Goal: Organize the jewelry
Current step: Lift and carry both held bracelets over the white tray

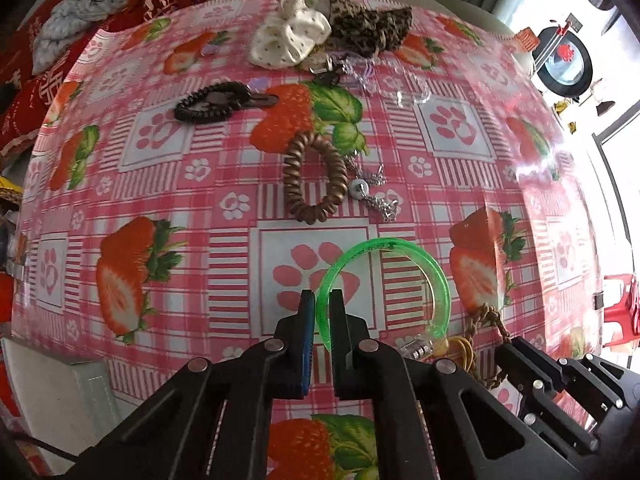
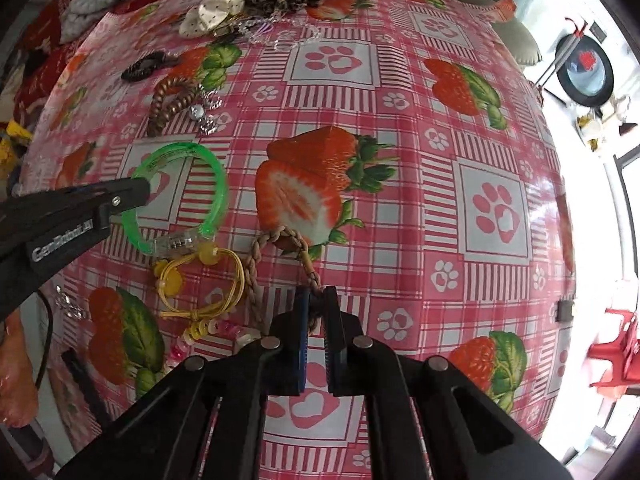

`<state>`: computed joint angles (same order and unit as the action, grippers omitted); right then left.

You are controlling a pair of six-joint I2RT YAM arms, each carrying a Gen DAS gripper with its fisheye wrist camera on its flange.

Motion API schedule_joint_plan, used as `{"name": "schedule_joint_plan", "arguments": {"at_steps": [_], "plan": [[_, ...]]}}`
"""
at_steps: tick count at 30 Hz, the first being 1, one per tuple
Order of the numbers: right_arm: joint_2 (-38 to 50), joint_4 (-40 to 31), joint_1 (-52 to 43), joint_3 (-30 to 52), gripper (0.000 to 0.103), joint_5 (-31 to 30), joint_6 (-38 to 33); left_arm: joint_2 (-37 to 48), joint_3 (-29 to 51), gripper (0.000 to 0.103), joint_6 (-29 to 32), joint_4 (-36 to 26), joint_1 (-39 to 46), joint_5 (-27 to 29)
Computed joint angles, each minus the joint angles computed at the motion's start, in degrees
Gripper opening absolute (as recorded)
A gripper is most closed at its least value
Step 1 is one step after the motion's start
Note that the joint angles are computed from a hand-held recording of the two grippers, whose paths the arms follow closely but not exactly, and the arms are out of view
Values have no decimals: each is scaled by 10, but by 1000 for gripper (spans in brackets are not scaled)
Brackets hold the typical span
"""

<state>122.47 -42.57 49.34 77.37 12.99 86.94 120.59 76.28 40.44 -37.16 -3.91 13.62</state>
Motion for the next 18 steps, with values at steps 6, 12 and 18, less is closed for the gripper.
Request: {"name": "schedule_joint_plan", "arguments": {"at_steps": [6,12,18], "plan": [[-68,38,16,-72,7,18,49,-25,3,14,21,-25,21,31],[-118,21,30,-90,7,36,82,-54,8,14,54,-72,68,56],[-138,-14,48,-63,7,53,103,-82,21,14,88,-112,120,77]]}}
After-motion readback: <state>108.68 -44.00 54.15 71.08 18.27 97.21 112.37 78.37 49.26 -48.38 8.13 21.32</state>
